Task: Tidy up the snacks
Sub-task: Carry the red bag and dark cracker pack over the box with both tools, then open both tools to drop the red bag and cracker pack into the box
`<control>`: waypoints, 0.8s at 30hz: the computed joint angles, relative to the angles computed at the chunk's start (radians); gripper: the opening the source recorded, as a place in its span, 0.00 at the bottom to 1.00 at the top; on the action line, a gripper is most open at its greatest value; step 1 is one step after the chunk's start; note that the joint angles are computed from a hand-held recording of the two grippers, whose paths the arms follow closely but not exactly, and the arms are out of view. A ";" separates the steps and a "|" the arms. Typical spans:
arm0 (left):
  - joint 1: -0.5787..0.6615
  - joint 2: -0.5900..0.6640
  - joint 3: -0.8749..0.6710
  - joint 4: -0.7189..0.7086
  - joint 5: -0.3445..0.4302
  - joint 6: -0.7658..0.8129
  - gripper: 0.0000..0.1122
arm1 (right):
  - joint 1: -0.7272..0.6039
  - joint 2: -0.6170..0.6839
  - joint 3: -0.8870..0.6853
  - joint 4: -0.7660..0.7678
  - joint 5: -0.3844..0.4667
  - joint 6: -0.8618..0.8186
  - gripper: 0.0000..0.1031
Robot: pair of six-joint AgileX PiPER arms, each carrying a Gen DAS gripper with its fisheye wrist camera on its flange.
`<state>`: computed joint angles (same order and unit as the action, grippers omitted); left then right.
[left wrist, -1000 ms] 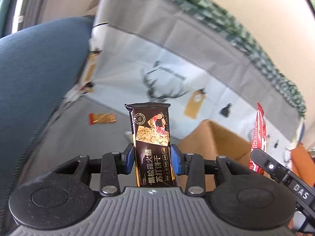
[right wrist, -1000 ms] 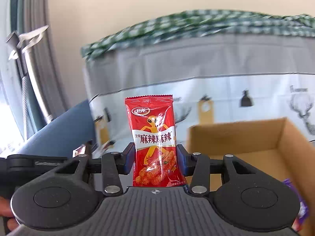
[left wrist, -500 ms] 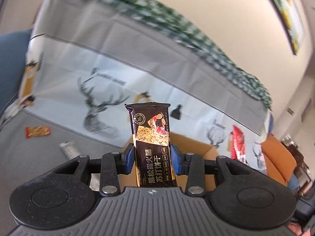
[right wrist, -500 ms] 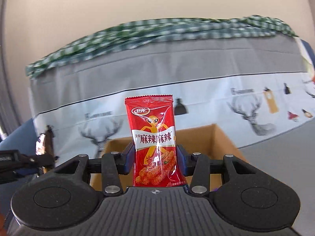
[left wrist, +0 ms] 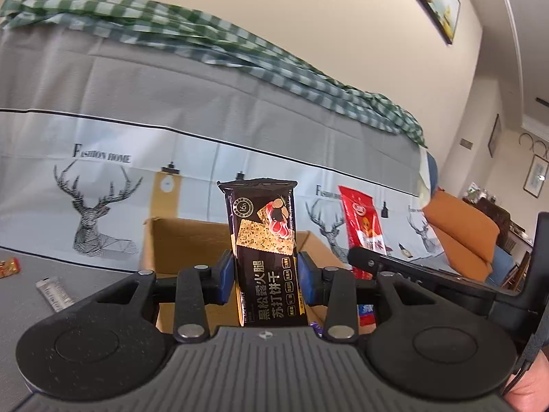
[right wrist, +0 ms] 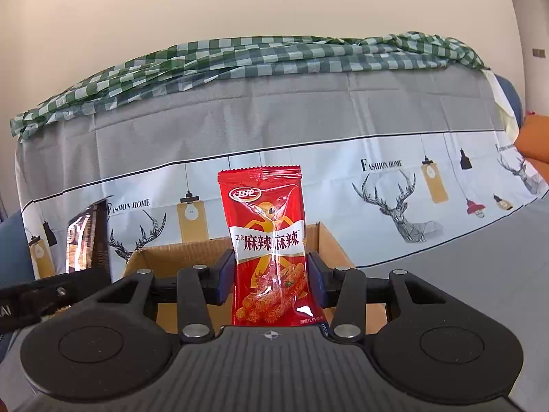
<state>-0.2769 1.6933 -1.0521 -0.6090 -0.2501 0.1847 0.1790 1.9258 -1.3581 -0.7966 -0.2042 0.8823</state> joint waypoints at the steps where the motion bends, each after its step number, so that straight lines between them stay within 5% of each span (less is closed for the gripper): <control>1: 0.000 0.003 0.000 0.026 -0.001 -0.027 0.37 | 0.001 -0.002 0.003 0.037 -0.002 -0.039 0.45; 5: 0.003 0.018 -0.013 0.043 0.005 -0.059 0.37 | 0.010 -0.007 0.017 0.191 -0.010 -0.210 0.45; 24: 0.014 0.018 -0.018 0.139 0.027 -0.158 0.37 | 0.018 -0.001 0.011 0.248 0.003 -0.270 0.45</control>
<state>-0.2631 1.7116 -1.0697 -0.4705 -0.2233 0.0270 0.1971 1.9248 -1.3470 -0.5487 -0.2008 0.6124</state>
